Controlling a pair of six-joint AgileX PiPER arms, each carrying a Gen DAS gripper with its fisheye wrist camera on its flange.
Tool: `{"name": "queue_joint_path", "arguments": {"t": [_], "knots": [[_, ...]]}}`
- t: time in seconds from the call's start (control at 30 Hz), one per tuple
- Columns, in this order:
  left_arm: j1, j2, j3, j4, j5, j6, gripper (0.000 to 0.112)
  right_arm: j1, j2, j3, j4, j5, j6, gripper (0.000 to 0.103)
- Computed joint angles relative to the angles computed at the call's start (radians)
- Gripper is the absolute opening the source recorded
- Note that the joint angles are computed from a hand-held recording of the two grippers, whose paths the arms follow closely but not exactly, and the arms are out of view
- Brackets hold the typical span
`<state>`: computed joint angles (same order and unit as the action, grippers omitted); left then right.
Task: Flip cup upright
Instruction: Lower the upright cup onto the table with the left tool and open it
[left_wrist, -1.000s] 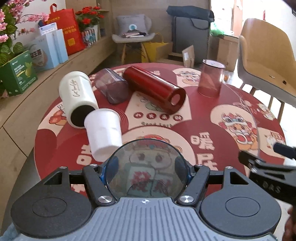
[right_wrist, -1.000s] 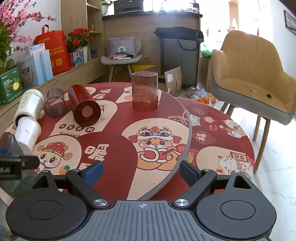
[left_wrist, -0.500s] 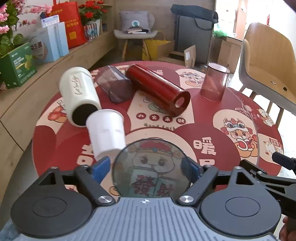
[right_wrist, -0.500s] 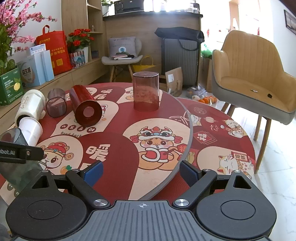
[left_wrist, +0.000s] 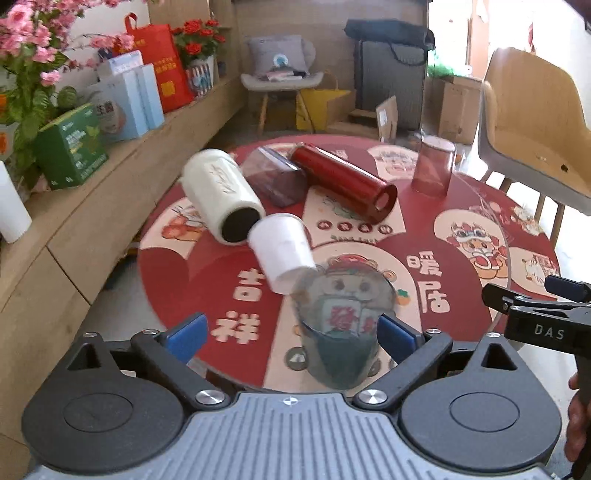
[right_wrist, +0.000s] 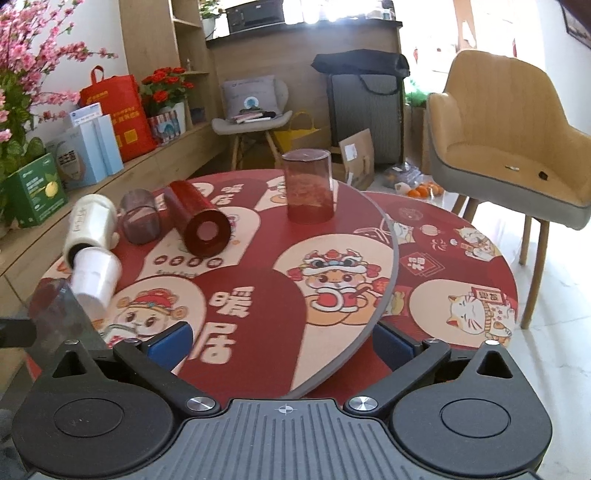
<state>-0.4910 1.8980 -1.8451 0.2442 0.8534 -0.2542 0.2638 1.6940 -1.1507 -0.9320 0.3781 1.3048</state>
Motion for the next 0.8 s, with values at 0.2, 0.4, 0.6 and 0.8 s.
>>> {"name": "queue_joint_path", "arguments": {"t": [0.2, 0.4, 0.6, 0.8], "knots": [[0.051, 0.014, -0.012, -0.065, -0.053, 0.029, 0.1, 0.084, -0.015, -0.048, 0.063, 0.102, -0.08, 0.103], [0.097, 0.0, 0.007, -0.143, -0.037, 0.058, 0.1, 0.139, -0.012, -0.066, 0.099, 0.167, -0.129, 0.103], [0.125, -0.091, 0.12, -0.186, -0.049, 0.122, 0.1, 0.183, -0.052, -0.06, 0.15, 0.22, -0.161, 0.103], [0.15, -0.214, 0.239, -0.198, -0.06, 0.149, 0.1, 0.265, -0.136, -0.024, 0.126, 0.283, -0.119, 0.103]]}}
